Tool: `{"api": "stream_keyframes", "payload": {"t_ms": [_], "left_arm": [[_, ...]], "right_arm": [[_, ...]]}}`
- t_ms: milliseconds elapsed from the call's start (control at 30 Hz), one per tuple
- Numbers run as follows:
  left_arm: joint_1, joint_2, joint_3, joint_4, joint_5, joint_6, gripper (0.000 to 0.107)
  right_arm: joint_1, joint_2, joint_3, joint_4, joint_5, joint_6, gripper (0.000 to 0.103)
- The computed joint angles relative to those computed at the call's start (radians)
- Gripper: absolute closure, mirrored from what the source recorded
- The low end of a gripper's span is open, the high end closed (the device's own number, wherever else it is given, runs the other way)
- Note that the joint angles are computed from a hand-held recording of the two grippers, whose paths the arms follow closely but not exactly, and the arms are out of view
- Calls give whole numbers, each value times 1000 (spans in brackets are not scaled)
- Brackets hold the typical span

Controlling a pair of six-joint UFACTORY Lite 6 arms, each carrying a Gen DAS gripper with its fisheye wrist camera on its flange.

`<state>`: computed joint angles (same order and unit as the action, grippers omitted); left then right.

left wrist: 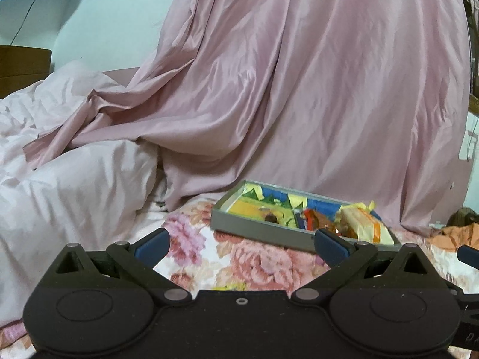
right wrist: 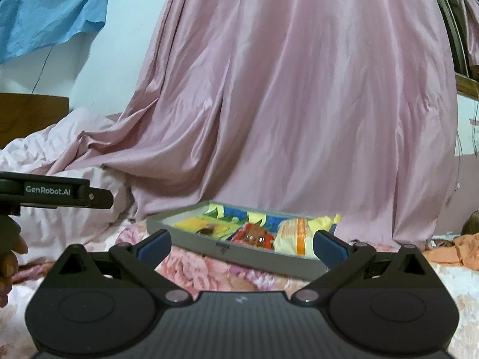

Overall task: Organize snacks
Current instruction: 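Lift both open tools away from the tray back over the remaining snacks, then grasp the gold snack bag with the left tool while the right tool grasps the round WUTANG cake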

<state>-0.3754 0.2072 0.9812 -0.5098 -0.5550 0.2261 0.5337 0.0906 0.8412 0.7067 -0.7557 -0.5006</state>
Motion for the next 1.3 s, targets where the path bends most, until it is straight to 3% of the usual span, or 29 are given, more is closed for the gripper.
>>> {"api": "stream_keyframes", "payload": {"t_ms": [467,633,1300], "left_arm": [[-2,-129,-275,6,-33,2,5],[22,-143,-339,79,-14,-48,5],[71,-1,-334,260,6,-138,5]], "right_arm": [[142,-77,-188,149,-26,-5,0],[166,-72,-217,157,-26,23,0],[127,74,-169,95,64,92,0]]}}
